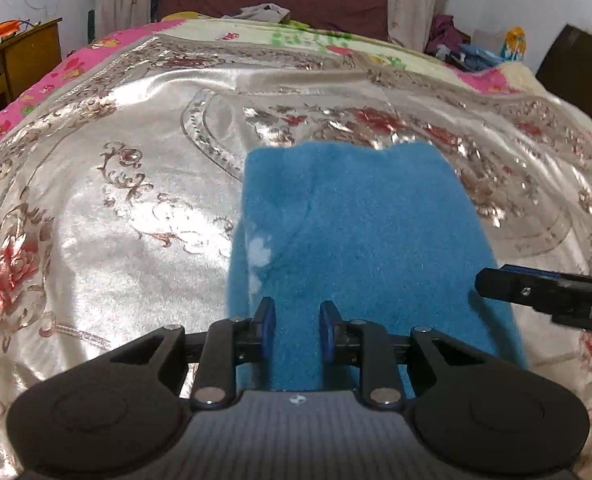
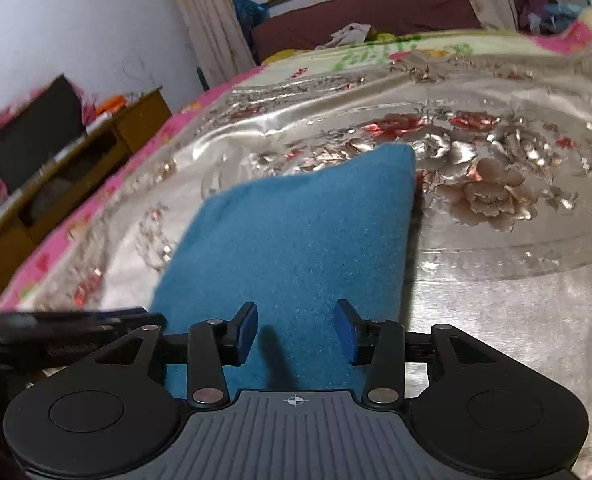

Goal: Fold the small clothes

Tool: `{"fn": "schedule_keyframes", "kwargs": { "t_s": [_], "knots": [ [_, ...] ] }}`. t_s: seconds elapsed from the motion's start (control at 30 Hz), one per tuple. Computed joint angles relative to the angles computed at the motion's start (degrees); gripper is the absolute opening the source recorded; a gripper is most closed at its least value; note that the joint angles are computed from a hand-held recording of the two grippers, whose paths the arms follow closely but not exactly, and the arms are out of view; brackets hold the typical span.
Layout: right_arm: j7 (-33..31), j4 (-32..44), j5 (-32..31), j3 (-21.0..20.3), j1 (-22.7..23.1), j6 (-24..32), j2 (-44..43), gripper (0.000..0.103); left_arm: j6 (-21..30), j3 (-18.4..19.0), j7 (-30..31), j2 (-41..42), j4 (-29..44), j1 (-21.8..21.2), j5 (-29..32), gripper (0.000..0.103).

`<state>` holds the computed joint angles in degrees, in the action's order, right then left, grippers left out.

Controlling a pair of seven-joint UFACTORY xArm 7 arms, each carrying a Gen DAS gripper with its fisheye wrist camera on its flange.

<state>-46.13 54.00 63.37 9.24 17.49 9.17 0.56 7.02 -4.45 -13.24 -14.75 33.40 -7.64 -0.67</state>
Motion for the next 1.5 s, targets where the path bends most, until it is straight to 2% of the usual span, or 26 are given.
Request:
{"fn": "schedule_keyframes", "kwargs": {
  "t_s": [0.07, 0.13, 0.27, 0.33, 0.4, 0.5, 0.6, 0.83, 0.97, 1.07, 1.2, 1.27, 1.37, 1.5],
  "knots": [
    [3.8, -0.4, -3.5, -0.1, 0.0, -0.2, -0.4, 0.043, 0.7, -1.7, -1.2, 0.1, 0.2, 1.8, 2.6, 0.031],
    [4.1, -0.1, -2.3, -0.5, -0.2, 1.7, -1.3, 0.048, 1.2, -0.9, -0.6, -0.5, 0.1, 1.0, 2.3, 0.031],
    [3.7, -1.3, -1.2, -1.2, 0.3, 1.2, -3.0, 0.050, 1.4, 2.2, 2.3, -2.3, -1.1, -2.0, -1.7, 0.036],
    [3.1, -1.5, 0.1, -1.9, 0.5, 1.2, -3.1, 0.060, 1.5, 3.2, 3.5, -2.7, -1.6, -2.9, -3.4, 0.041],
    [3.2, -1.5, 1.5, -2.5, 0.4, 2.5, -2.9, 0.065, 2.3, 3.8, 4.9, -2.4, -1.5, -3.4, -4.6, 0.049],
    [5.1, -1.0, 1.4, -3.1, -0.7, 5.4, -1.9, 0.066, 3.5, 6.7, 9.4, -2.0, -1.5, -6.7, -9.6, 0.053],
    [6.0, -0.5, 1.7, -2.8, -1.6, 7.1, -0.5, 0.067, 3.4, 5.7, 10.6, -1.5, -1.6, -6.2, -10.9, 0.057],
    [2.8, 1.5, 4.9, -1.2, -3.4, 8.9, 2.8, 0.085, 2.9, 4.0, 11.7, 0.5, -0.3, -5.1, -11.1, 0.065],
    [2.7, 2.6, 4.8, -0.5, -4.4, 9.7, 5.0, 0.084, 1.1, 3.3, 11.5, 1.6, -0.6, -5.0, -11.1, 0.066],
    [2.7, 2.5, 6.3, -0.2, -5.5, 11.4, 4.9, 0.079, -0.3, 4.2, 13.0, 2.2, -1.1, -6.4, -12.6, 0.066],
    [3.5, 2.0, 5.0, -0.8, -6.1, 13.3, 3.9, 0.068, 0.1, 7.0, 18.0, 3.5, 0.2, -10.0, -18.3, 0.065],
    [4.3, 2.1, 3.9, -1.1, -6.3, 13.9, 3.7, 0.066, 0.2, 8.7, 22.7, 4.5, 1.3, -12.6, -23.6, 0.064],
    [6.1, 2.4, 1.5, -1.4, -6.4, 13.7, 3.7, 0.064, 0.1, 6.5, 23.6, 6.5, 3.1, -11.4, -24.7, 0.065],
    [9.3, 2.9, -2.0, -1.8, -6.8, 12.0, 3.7, 0.062, -0.1, 7.4, 33.7, 9.2, 6.1, -14.5, -37.9, 0.065]
  ]
}}
